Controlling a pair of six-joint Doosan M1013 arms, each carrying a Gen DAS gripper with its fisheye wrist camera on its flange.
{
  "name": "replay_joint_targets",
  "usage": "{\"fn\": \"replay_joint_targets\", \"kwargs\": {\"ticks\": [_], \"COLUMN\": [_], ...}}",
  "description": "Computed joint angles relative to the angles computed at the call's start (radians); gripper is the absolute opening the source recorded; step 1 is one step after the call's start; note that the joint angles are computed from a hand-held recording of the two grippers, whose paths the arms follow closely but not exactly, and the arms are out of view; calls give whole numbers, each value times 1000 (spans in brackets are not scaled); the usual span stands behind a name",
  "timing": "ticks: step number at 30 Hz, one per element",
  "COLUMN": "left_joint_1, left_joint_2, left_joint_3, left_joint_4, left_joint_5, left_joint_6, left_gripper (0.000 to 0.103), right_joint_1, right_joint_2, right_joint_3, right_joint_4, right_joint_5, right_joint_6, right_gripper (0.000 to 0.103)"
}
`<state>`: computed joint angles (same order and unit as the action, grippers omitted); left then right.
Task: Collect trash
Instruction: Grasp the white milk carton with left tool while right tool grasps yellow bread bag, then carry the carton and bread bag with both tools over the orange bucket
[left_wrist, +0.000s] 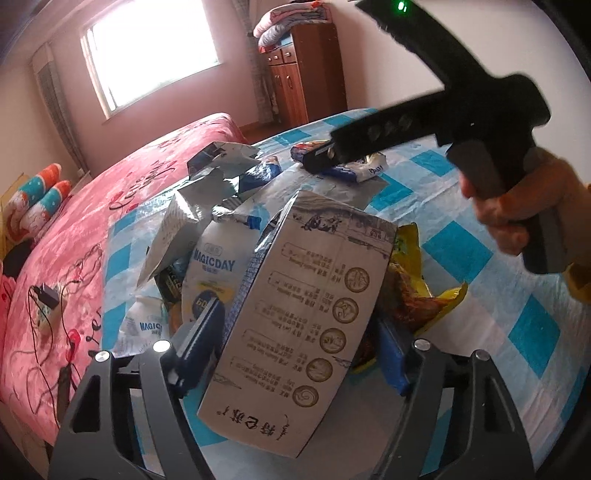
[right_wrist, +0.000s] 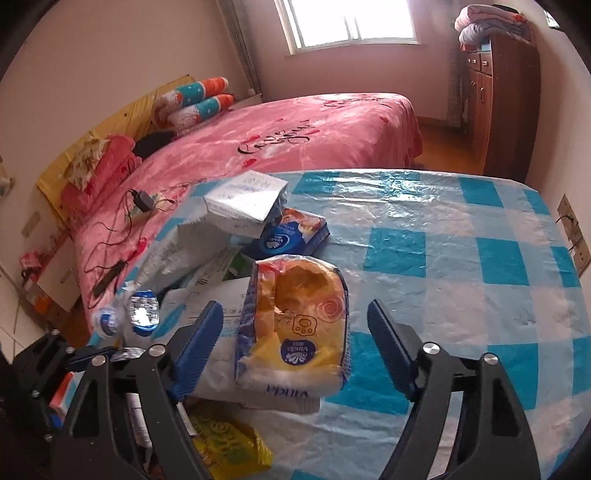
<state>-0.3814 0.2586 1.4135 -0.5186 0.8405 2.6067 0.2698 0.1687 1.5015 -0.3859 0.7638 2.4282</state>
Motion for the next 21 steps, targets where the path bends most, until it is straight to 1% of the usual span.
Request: {"fn": "replay_joint_targets", "kwargs": {"ticks": [1, 2, 3, 5, 8, 10, 13, 17, 21], "left_joint_1": [0, 0, 2, 5, 12, 19, 29, 43, 58], "left_joint_2": [-1, -3, -5, -7, -12, -17, -23, -33, -49], "left_joint_3": [2, 3, 5, 5, 7, 10, 14, 20, 33], "left_joint_4": [-2, -6, -13, -23, -42, -61, -89, -111, -122], "left_joint_5": [-2, -4, -4, -2, 1, 1, 3, 12, 3], "left_joint_6": [-5, -9, -10, -23, -45, -55, -78, -109, -132], "left_gripper": [75, 74, 73, 72, 72, 71, 71, 70, 70], "right_joint_1": [1, 1, 3, 10, 17, 24, 34, 57, 76], "right_joint_2": [3, 3, 2, 4, -4, -11, -24, -44, -65], "right_joint_3": [-1, 0, 2, 1, 10, 16, 25, 38, 51], "right_joint_4": [-3, -5, -16, -55, -84, -108, -131, -185, -195], "right_joint_5": [3, -2, -2, 11, 9, 11, 13, 25, 20], "right_joint_6": [4, 9, 22, 52, 87, 107, 132, 182, 210], "right_gripper": [67, 64, 59, 57, 54, 49, 47, 46, 46]}}
